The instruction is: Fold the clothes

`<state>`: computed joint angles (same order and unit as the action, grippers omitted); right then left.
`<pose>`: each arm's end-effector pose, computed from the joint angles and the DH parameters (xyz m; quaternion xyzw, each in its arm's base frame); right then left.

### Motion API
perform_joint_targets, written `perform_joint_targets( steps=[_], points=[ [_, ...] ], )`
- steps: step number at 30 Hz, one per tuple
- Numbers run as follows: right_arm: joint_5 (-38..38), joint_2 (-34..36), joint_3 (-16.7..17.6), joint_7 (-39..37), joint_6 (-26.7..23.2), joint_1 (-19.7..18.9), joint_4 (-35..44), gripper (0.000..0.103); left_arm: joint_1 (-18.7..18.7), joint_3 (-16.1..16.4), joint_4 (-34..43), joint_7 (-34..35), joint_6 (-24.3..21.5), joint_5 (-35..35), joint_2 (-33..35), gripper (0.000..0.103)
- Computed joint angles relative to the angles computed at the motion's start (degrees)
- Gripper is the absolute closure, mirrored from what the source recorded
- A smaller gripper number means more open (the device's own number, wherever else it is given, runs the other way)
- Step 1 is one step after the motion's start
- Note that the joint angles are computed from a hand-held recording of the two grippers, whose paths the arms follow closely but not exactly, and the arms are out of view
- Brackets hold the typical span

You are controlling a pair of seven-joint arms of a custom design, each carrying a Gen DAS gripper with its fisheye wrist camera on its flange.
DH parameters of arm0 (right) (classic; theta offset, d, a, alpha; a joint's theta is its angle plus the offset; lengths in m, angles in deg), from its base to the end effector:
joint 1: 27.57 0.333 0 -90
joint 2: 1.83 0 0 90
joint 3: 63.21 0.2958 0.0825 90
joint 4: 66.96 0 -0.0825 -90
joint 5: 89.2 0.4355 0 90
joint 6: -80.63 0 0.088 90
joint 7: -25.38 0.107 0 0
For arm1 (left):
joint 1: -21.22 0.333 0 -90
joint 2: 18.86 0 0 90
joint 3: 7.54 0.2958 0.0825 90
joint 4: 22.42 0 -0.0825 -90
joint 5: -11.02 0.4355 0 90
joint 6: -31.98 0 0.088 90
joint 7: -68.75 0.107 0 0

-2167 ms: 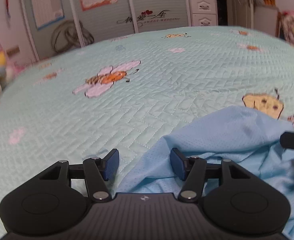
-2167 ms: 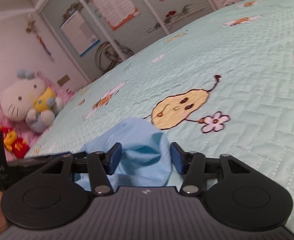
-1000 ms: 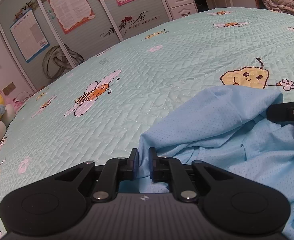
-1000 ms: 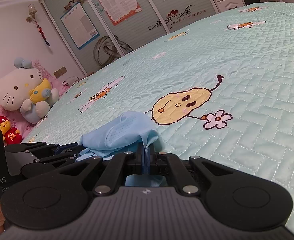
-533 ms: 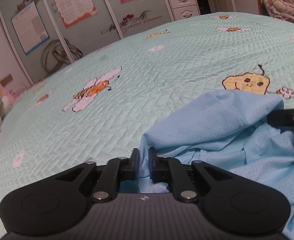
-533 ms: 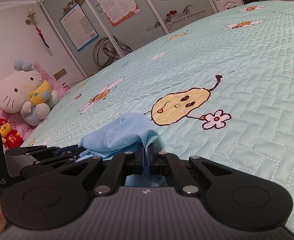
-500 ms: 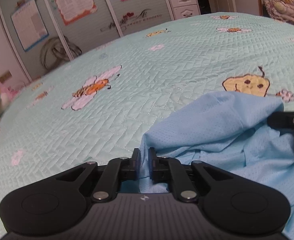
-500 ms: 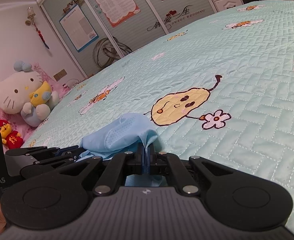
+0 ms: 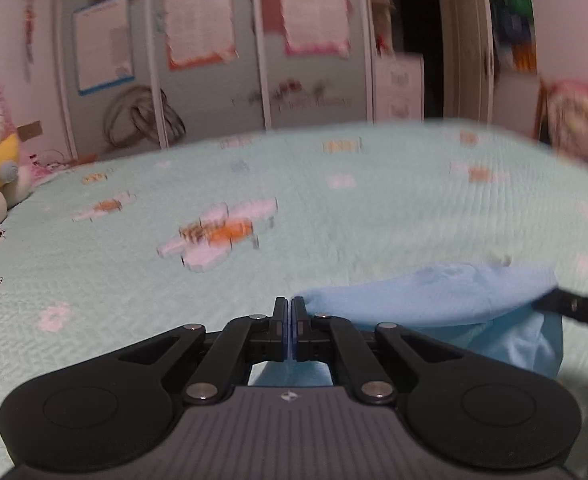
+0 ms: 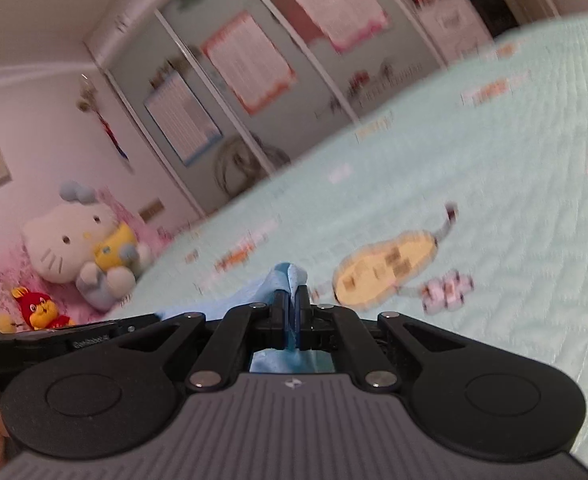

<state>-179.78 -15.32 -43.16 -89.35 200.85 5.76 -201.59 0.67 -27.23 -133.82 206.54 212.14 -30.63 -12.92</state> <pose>0.3588 0.4047 0.4147 -0.2907 0.7141 -0.3487 0.5329 0.5474 -0.3770 0.5034 -0.3261 0.7871 -0.4687 0.2333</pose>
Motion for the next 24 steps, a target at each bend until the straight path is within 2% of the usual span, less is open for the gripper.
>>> perform_joint_targets(
  steps=[1, 3, 4, 5, 6, 10, 14, 16, 17, 19, 20, 21, 22, 23, 24],
  points=[
    [-1.79, -0.05, 0.78, -0.06, -1.81, 0.12, 0.17, 0.103, 0.98, -0.93, 0.22, 1.86, -0.13, -2.90, -0.56, 0.103],
    [-2.21, 0.20, 0.70, -2.73, -1.75, 0.29, 1.05, 0.103, 0.75, 0.35, -0.50, -0.61, -2.24, -1.99, -2.10, 0.103],
    [-1.52, 0.56, 0.69, -3.49, -1.85, 0.45, 1.52, 0.103, 1.11, 0.29, -0.73, 1.18, -3.64, -4.92, -3.12, 0.103],
    [-0.55, 1.02, 0.73, -3.88, -2.19, 0.68, 1.97, 0.103, 1.66, -0.14, -0.82, 6.98, -5.50, -11.87, -4.53, 0.103],
    [-0.86, 0.93, 0.79, -3.87, -2.08, 0.91, 2.17, 0.103, 1.34, 0.32, -1.50, 9.82, -6.18, -14.80, -5.93, 0.103],
    [-3.25, 0.04, 2.38, -4.72, -4.33, 2.14, 3.34, 0.103, -0.68, 3.51, -4.97, 15.10, -8.64, -21.42, -11.64, 0.103],
    [-3.80, 0.24, 5.06, -5.74, -8.95, 4.67, 4.73, 0.103, -3.84, 9.62, -11.06, 32.39, -14.96, -42.41, -20.80, 0.103],
    [-2.94, 0.71, 6.50, -11.52, -10.98, 6.55, 6.06, 0.103, -4.01, 12.00, -16.79, 40.87, -18.95, -49.82, -26.67, 0.102],
    [-1.59, 1.47, 7.19, -16.60, -11.90, 7.65, 7.29, 0.102, -3.58, 12.61, -20.26, 43.10, -20.33, -50.58, -29.48, 0.101],
    [2.44, 3.16, 8.26, -26.30, -13.13, 10.41, 9.36, 0.101, -2.55, 13.56, -27.45, 43.37, -23.10, -47.76, -34.55, 0.096],
    [4.89, 3.50, 8.31, -30.12, -12.28, 11.81, 9.72, 0.099, -1.53, 13.63, -30.53, 40.21, -24.42, -42.79, -36.22, 0.091],
    [7.43, 3.97, 8.40, -33.98, -11.59, 13.15, 10.23, 0.096, -0.23, 13.21, -33.37, 35.71, -24.83, -37.44, -37.67, 0.091],
    [9.95, 3.99, 8.41, -34.20, -11.19, 14.32, 10.09, 0.084, 0.60, 13.62, -36.06, 32.30, -25.72, -34.27, -39.24, 0.092],
    [12.40, 3.78, 8.42, -32.76, -10.79, 15.35, 9.63, 0.079, 1.28, 14.66, -38.37, 29.20, -27.56, -31.92, -40.76, 0.092],
    [14.80, 3.57, 8.47, -31.28, -10.29, 16.30, 9.18, 0.079, 2.23, 15.31, -40.16, 25.54, -29.37, -29.21, -42.03, 0.092]
  ],
)
